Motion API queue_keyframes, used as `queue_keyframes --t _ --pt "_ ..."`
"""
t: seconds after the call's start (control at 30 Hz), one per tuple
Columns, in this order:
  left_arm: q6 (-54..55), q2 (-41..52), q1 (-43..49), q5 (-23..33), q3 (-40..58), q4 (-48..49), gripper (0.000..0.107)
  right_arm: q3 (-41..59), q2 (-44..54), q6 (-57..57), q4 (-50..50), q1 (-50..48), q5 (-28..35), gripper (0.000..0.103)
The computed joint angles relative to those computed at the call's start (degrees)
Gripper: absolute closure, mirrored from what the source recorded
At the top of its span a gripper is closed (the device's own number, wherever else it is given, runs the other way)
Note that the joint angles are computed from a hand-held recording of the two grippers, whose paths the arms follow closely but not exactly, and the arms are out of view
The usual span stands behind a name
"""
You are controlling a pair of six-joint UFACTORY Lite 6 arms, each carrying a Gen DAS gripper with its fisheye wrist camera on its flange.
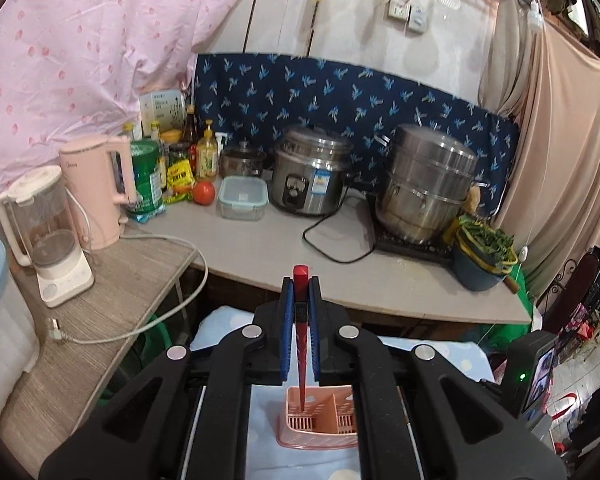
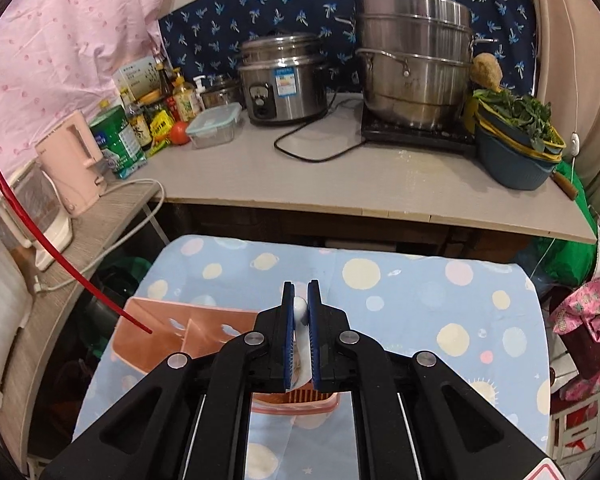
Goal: Organize utensils
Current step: 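Lift the red chopstick and white spoon into the pink caddy with both tools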
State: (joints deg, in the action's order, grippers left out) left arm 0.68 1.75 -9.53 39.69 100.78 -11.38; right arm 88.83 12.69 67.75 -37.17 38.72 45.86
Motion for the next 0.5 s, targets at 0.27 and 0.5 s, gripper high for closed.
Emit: queue_keyframes --t 0.27,0.5 --pt "0.95 0.09 -0.63 -4.48 -8.8 -0.24 0.1 -0.34 2.99 -0.75 1.01 -0.47 -1.65 0.096" --pt "-0.22 -1.46 -1.38 -6.42 -13.01 1.04 0.097 -0.38 2.1 1.47 -1.69 0.95 -0.1 0.092"
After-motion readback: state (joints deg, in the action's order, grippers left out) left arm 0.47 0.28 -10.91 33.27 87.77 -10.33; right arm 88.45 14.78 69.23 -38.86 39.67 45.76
